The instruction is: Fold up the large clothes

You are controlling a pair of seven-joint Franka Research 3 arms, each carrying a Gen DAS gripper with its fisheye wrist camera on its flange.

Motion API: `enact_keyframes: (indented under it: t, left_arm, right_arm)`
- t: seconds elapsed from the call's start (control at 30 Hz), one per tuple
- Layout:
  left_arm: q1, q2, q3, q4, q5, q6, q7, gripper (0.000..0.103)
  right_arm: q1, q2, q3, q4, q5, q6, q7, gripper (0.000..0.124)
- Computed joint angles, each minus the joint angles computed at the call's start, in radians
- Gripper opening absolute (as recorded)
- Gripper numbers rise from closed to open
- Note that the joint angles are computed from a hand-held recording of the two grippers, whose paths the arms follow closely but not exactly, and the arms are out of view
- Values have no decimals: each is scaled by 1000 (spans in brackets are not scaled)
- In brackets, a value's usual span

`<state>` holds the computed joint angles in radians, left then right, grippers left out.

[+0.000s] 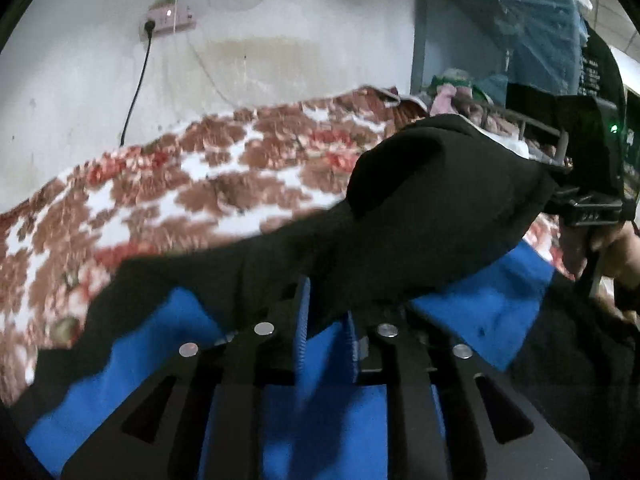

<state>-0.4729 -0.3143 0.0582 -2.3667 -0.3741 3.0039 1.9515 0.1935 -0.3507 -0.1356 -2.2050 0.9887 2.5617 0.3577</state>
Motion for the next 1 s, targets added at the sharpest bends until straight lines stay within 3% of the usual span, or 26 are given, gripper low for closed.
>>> enact_keyframes:
  t: [0.1,0.17,0.23,0.3,0.47,0.5,0.6,0.7,0.8,0.87,0.9,0.93,1.0]
  left_arm:
    - [-1,-78,-18,-80,3,-1,-40,37]
    - [28,-136,-50,-124,47,-34,-99,40]
    - [72,-191,-90,-156,114,-76,-164,45]
    - [86,-227,-101,-175,152,-94,-211,54]
    - [155,-256,-141,-158,248,-178,-372,63]
    - [169,-249,-146,-150,265,-185,-404,69]
    - [104,-165,-42,-94,187,-177,-410,72]
    - [25,-46,75,-17,-2,-135,-363,72]
    - [-29,85,151,79,-209,-117,-267,72]
    - [-1,207,156,175,-261,-156,-297,69]
    - [12,252,154,213,-287,-183,-305,68]
    - [20,296,155,255,-380,-198,-253,63]
    - [48,340,137,288,-399,-212,-261,62]
  right_arm:
    - [-23,-72,1,-58,-66,-21,11,68]
    - [-42,-132,0,-94,-137,-73,39,72]
    - [-54,-185,-7,-130,-194,-117,56,89]
    - [-87,-232,0,-151,-286,-188,106,96]
    - [-99,-297,-22,-162,-355,-267,155,96]
    - [-95,-272,-30,-136,-342,-271,177,97]
    - [-92,-150,-46,-37,-300,-289,264,98]
    - [-99,49,-51,119,-234,-317,387,98]
    - [-122,229,-3,254,-248,-280,474,98]
    - [-131,352,39,357,-329,-238,548,98]
    - [-127,437,61,439,-423,-224,643,98]
    - [-122,494,72,495,-483,-211,711,98]
    - [-126,564,97,562,-487,-184,744,98]
